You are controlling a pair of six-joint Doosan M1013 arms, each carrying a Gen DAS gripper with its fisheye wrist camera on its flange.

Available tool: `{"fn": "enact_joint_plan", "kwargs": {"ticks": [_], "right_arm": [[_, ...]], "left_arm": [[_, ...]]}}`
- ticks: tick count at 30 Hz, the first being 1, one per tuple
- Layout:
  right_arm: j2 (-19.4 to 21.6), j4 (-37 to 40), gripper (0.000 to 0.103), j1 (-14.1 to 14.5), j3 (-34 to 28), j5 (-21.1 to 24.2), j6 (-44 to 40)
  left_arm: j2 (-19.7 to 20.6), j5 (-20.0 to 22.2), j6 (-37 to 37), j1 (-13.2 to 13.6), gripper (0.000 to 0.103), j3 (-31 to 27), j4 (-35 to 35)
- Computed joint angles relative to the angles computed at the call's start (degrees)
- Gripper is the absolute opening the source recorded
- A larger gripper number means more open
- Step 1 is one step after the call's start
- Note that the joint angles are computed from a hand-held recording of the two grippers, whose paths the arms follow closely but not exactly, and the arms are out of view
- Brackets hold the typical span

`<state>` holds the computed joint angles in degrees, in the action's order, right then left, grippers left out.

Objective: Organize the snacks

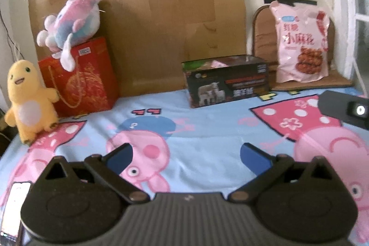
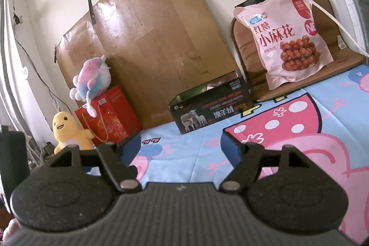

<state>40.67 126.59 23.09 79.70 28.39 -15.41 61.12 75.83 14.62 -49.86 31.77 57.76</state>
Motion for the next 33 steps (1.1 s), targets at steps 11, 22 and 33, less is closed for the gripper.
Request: {"fn": "enact_joint_plan", "kwargs": {"ticks": [11, 22, 33], "right_arm": [[-0.47, 2.06, 0.078, 0.31, 0.27, -0.95, -1.77], [-0.51, 2.11, 0.08, 0.49, -0.07, -1.43, -2.01], [-0.34, 1.1, 0.081, 0.6, -0.44, -2.33, -0.76]], "left_arm": [[-2.67, -5.75, -2.57, -0.25, 0.103, 4.63, 0.48], [-5.58, -12.52, -5.19, -0.07, 0.103, 9.51, -0.04], [-5.19, -10.71, -5.5, 0.2, 0.103, 9.04, -1.2]]}}
